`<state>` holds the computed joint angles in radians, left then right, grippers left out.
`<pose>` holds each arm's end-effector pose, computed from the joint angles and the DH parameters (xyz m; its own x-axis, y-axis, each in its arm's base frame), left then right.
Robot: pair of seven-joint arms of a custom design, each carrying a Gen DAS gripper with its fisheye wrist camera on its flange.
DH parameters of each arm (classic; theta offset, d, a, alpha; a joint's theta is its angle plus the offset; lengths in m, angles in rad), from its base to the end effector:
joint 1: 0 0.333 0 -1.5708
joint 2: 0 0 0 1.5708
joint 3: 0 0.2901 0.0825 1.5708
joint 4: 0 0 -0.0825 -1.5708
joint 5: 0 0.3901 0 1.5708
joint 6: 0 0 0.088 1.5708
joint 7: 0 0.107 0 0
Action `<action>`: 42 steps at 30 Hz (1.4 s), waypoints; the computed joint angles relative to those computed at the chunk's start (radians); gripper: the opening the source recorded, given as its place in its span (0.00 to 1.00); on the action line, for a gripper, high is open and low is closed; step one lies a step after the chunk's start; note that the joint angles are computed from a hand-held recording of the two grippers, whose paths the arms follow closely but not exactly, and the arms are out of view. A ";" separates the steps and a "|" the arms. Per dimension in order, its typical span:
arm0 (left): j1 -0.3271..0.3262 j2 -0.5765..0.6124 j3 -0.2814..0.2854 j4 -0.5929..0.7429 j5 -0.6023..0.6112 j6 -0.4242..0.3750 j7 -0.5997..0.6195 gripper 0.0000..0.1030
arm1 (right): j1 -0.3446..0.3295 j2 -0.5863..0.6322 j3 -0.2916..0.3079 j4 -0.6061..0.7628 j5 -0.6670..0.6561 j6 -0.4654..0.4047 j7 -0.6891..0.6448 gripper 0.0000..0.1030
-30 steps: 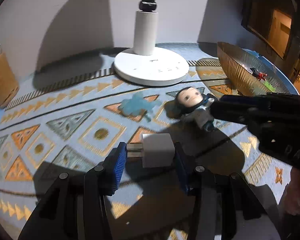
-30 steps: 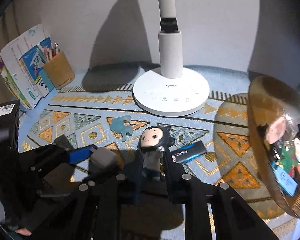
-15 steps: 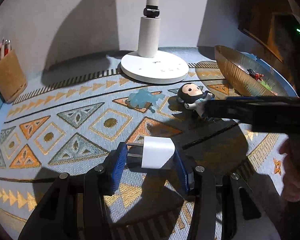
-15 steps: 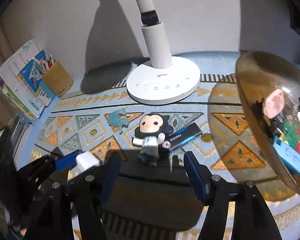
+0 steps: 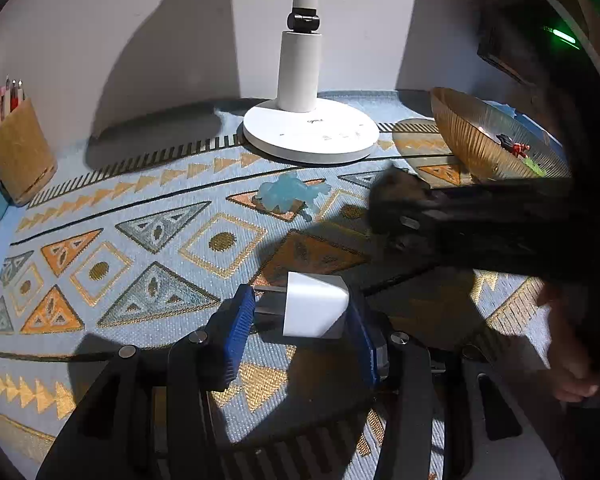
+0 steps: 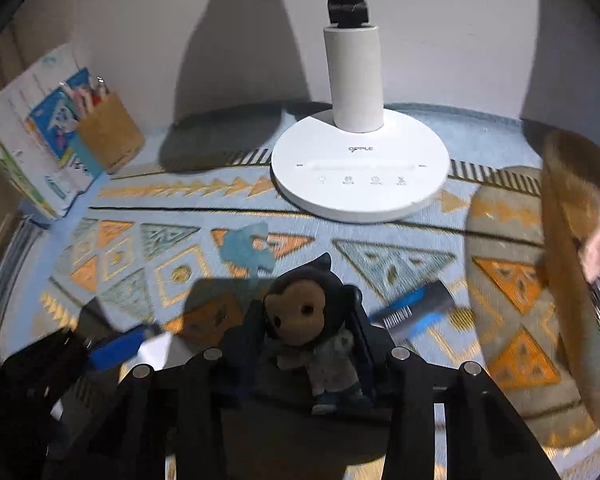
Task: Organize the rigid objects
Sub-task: 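Carry the white cube over the bowl while right tool carries the cartoon figure there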
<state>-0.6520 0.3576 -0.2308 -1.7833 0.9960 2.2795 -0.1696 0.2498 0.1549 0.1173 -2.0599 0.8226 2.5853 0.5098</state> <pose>0.4426 -0.4893 0.3542 0.2388 -0.9696 0.0525 -0.7157 -0.2123 -0.6654 0.5700 0.2033 0.3665 0.7385 -0.6512 -0.1748 -0.6087 -0.5324 -0.5883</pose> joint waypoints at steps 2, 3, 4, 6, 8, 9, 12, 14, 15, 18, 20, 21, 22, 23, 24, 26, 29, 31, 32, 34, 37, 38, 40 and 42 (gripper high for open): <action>0.001 0.001 0.000 0.001 -0.005 -0.002 0.003 0.42 | -0.017 -0.042 -0.006 -0.046 0.034 -0.008 -0.058 0.39; 0.003 0.001 0.000 0.001 -0.008 0.000 0.004 0.42 | -0.023 -0.064 -0.014 -0.071 0.046 -0.011 -0.078 0.39; 0.003 0.000 0.000 0.000 -0.008 0.001 0.002 0.42 | -0.031 -0.084 -0.025 -0.096 0.060 -0.017 -0.100 0.39; 0.002 0.000 0.000 0.001 -0.009 -0.001 0.003 0.42 | -0.046 -0.109 -0.050 -0.133 0.061 -0.034 -0.118 0.39; 0.000 0.003 0.000 0.006 -0.010 -0.009 0.008 0.42 | -0.063 -0.114 -0.076 -0.144 0.016 -0.087 -0.109 0.39; -0.001 0.004 -0.001 0.009 -0.011 -0.013 0.011 0.42 | -0.069 -0.114 -0.082 -0.144 0.010 -0.108 -0.110 0.39; -0.001 0.004 0.000 0.008 -0.011 -0.013 0.017 0.42 | -0.092 -0.142 -0.101 -0.177 0.035 -0.145 -0.148 0.39; 0.000 0.002 0.001 0.004 -0.010 -0.009 0.015 0.42 | -0.099 -0.159 -0.110 -0.197 0.039 -0.147 -0.147 0.47; 0.001 0.000 0.001 0.002 -0.010 -0.006 0.014 0.42 | -0.104 -0.168 -0.116 -0.207 0.052 -0.154 -0.155 0.57; 0.002 -0.001 0.001 -0.001 -0.008 -0.001 0.012 0.42 | -0.102 -0.189 -0.119 -0.239 0.086 -0.121 -0.183 0.63; 0.003 -0.002 0.001 -0.003 -0.007 0.002 0.009 0.42 | -0.093 -0.196 -0.113 -0.252 0.081 -0.085 -0.188 0.63; 0.003 -0.002 0.001 -0.003 -0.006 0.003 0.008 0.42 | -0.086 -0.194 -0.108 -0.253 0.077 -0.068 -0.180 0.63; 0.003 -0.001 0.001 -0.002 -0.006 0.002 0.008 0.42 | -0.078 -0.188 -0.103 -0.250 0.068 -0.048 -0.170 0.63; 0.002 -0.001 0.001 -0.002 -0.006 0.001 0.008 0.42 | -0.070 -0.186 -0.098 -0.251 0.064 -0.026 -0.159 0.63; 0.002 0.000 0.001 -0.001 -0.006 0.000 0.009 0.42 | -0.059 -0.182 -0.088 -0.252 0.041 0.015 -0.133 0.63; 0.001 0.001 0.000 0.001 -0.006 -0.002 0.011 0.42 | -0.038 -0.167 -0.071 -0.247 -0.004 0.087 -0.087 0.60; -0.002 0.007 0.000 0.008 -0.004 -0.007 0.016 0.42 | -0.021 -0.156 -0.064 -0.237 0.009 0.105 -0.099 0.37; -0.005 0.007 0.003 0.010 0.003 -0.009 0.013 0.42 | -0.015 -0.158 -0.063 -0.237 0.025 0.101 -0.105 0.37; -0.010 0.006 0.005 0.011 0.014 -0.014 0.004 0.42 | -0.015 -0.165 -0.065 -0.241 0.042 0.097 -0.107 0.37; -0.012 -0.007 0.009 -0.002 0.043 0.005 -0.028 0.42 | -0.012 -0.189 -0.069 -0.257 0.081 0.100 -0.127 0.37; -0.013 -0.007 0.003 0.017 0.054 0.001 -0.035 0.42 | 0.001 -0.244 -0.078 -0.289 0.142 0.143 -0.175 0.37; -0.017 0.002 0.001 0.040 0.049 -0.019 -0.019 0.42 | 0.006 -0.266 -0.085 -0.299 0.162 0.155 -0.198 0.37; -0.023 0.014 0.002 0.078 0.052 -0.026 -0.007 0.42 | 0.015 -0.291 -0.099 -0.308 0.186 0.170 -0.235 0.37; -0.033 0.025 0.011 0.115 0.083 -0.013 -0.013 0.42 | 0.024 -0.318 -0.108 -0.322 0.207 0.222 -0.262 0.37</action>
<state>-0.6850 0.3827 -0.2200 -1.6680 1.0791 2.2664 -0.1829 0.2742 -0.1633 0.0093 -2.3817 1.0296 2.8070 0.2479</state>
